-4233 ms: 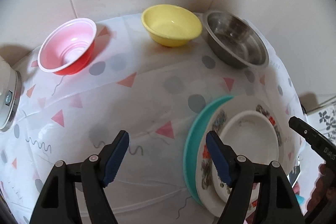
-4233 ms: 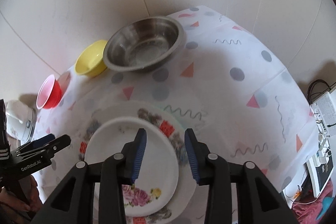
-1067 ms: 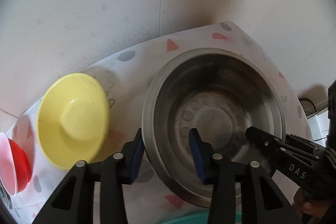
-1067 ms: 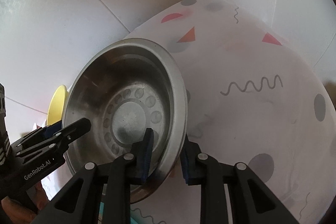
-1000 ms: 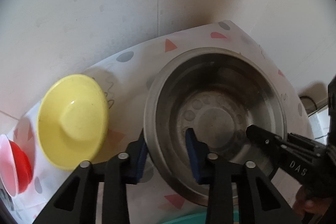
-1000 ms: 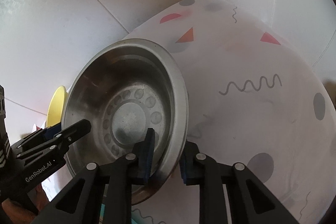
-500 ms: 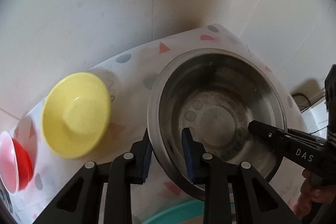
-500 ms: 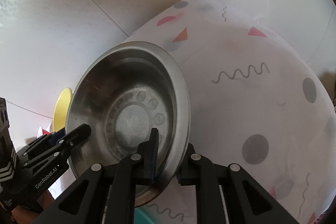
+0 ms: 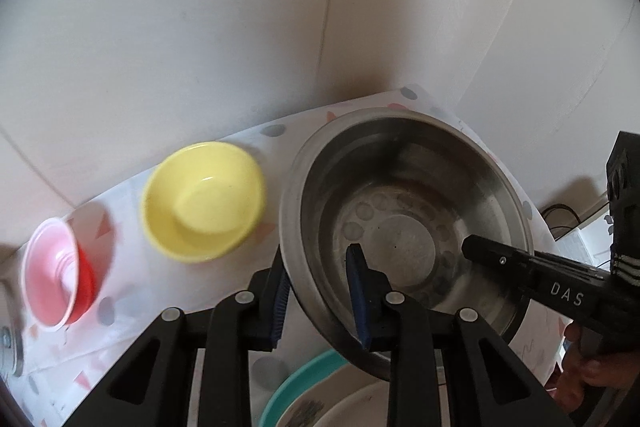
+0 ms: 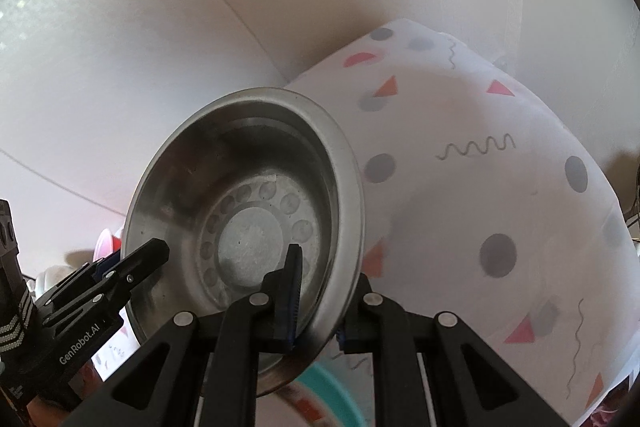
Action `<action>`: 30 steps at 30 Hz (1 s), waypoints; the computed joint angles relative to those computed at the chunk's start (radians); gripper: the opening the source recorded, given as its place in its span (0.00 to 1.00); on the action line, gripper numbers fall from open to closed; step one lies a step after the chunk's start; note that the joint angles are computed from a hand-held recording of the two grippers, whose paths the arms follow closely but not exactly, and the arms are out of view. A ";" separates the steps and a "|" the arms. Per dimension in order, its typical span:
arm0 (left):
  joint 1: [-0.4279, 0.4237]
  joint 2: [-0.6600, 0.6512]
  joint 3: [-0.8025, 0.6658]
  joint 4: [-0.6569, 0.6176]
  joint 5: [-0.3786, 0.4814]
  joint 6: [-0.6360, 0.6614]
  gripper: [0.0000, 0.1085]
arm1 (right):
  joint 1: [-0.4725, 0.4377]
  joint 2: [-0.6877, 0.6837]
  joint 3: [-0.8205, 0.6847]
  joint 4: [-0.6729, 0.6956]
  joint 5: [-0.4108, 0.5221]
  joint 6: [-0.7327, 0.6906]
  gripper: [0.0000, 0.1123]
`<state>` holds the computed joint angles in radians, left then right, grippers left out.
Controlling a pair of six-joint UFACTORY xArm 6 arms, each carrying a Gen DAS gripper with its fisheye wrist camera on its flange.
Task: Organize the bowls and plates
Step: 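Lift the steel bowl with the right gripper and carry it beside the plate stack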
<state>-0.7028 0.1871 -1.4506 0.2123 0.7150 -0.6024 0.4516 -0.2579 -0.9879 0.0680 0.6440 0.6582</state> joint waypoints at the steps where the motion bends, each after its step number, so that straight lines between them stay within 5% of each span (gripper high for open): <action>1: 0.001 -0.021 0.023 0.004 -0.006 -0.008 0.25 | 0.010 0.001 -0.006 -0.007 -0.001 0.007 0.12; 30: 0.081 -0.709 0.721 0.089 0.026 -0.213 0.25 | 0.350 0.169 -0.161 -0.090 0.008 0.139 0.12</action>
<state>-0.6218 -0.5215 -0.7294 0.3011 0.7408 -0.8150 0.8020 -0.0890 -1.1490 -0.0217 0.6520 0.7976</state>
